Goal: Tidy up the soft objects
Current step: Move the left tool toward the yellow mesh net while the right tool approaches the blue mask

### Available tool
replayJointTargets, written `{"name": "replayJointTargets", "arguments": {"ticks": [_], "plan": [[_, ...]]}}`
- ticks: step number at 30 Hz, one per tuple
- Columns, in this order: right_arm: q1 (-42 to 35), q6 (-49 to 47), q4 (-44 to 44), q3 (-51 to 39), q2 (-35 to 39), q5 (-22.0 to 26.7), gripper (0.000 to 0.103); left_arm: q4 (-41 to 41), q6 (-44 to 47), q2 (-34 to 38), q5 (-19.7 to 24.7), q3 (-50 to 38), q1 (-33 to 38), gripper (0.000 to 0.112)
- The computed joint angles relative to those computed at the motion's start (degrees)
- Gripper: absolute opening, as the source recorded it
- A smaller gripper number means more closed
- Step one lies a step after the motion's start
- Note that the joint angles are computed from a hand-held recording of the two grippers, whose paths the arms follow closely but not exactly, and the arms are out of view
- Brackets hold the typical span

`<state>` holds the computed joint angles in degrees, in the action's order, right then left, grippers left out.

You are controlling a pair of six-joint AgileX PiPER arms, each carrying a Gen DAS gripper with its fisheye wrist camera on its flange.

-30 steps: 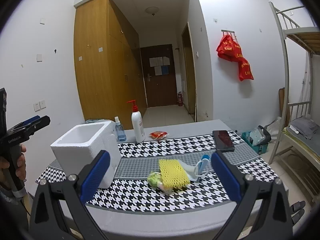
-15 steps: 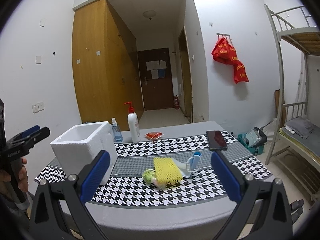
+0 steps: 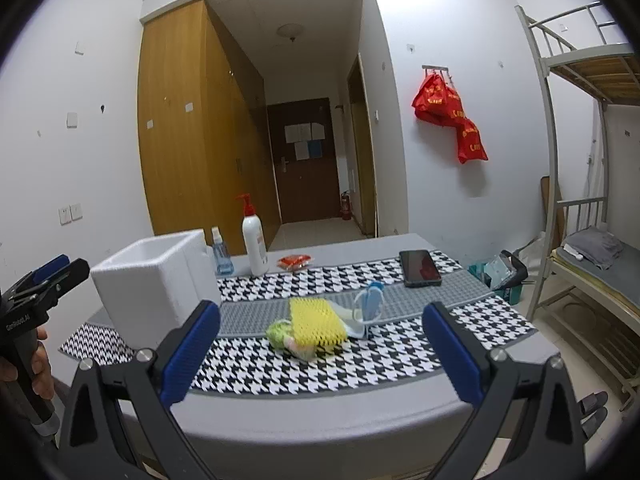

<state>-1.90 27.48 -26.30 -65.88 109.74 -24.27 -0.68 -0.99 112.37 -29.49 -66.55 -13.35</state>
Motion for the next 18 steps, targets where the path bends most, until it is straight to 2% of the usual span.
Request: {"name": "replayJointTargets", "arguments": {"ticks": [3,11,14,18], "plan": [[-0.77,2.23,-3.21,-0.22,1.13,-1.12,0.102,-0.18,0.18,1.67,-0.32,-0.83,-0.84,0.102],[-1.72,0.39,-3.46,-1.61,4.37,-2.39,0.102,-1.75,1.36,5.7,-2.69,-2.54,-2.75,0.102],[-2.12,1.18,-4.51,-2.88,5.88,-2.25,0.102,1.39,-1.71,7.59,0.29,-5.43,-2.72,0.102],[-2.71,5.09,-7.49,-6.31,8.57,-0.19,0.102,0.58,-2.2,10.07,4.66,-9.64,-3.08,0.102]]}}
